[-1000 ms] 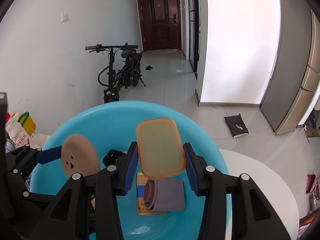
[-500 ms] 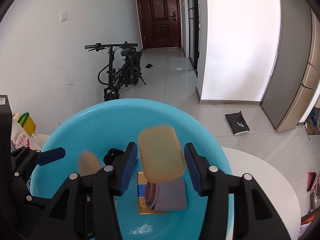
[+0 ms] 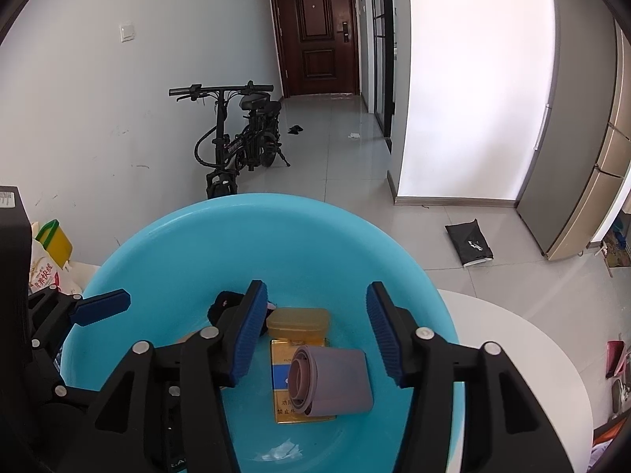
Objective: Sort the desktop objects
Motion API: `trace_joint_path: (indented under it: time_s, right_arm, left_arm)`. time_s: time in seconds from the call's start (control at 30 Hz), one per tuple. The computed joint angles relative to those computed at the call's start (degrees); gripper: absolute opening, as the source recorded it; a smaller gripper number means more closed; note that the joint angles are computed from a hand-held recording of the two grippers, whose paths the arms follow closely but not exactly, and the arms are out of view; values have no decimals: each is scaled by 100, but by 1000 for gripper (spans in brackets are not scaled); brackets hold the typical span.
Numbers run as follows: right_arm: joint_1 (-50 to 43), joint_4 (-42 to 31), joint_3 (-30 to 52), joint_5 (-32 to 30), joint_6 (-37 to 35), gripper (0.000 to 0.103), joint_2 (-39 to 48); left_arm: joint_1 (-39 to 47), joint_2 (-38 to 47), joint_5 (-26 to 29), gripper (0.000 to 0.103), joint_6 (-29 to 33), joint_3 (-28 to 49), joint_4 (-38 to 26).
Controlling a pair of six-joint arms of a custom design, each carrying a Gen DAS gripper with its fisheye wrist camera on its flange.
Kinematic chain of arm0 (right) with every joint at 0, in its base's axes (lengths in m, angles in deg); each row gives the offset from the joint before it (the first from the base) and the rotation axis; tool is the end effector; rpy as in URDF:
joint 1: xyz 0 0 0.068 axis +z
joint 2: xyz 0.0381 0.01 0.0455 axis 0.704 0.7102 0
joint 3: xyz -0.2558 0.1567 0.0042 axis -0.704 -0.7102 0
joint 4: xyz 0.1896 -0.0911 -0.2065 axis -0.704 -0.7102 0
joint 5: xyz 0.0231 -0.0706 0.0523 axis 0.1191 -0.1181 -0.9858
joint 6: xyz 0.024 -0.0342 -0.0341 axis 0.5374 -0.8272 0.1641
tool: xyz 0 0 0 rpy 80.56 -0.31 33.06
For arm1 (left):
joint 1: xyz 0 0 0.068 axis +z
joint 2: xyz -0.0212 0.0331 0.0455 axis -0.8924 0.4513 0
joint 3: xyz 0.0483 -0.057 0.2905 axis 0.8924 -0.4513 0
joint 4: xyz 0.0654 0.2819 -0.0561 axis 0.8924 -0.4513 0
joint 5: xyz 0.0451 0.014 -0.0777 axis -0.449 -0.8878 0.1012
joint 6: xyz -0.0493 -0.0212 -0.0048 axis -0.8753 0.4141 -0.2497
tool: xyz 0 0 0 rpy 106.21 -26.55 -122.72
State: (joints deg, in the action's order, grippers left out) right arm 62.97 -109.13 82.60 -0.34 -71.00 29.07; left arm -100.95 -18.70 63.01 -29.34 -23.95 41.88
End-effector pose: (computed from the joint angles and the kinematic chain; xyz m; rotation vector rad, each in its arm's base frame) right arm 0.1226 0.0328 0.2179 0.0783 2.3507 0.0598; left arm 0.1863 -0.1348 0.2044 0.5877 2.4974 -0.0162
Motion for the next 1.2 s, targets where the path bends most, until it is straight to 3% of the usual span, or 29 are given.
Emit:
trace_joint_path:
  time_s: [0.13,0.27,0.8,1.2]
  right_arm:
    - [75,-50,18,63,24,65,-17]
    - [131,-68,100,68,90,103,230]
    - [-298,-163,148,-266,236,103,473]
    - [10,-126,137,99,216,103,89]
  left_arm:
    - [-22,13,-12,85,-37,27,-32]
    - [-60,-54,-58,85,-10,-5,-7]
    - [50,96,6,85,-99,-11,-3]
    - [692,-629,1078,85,-289,-51,-258]
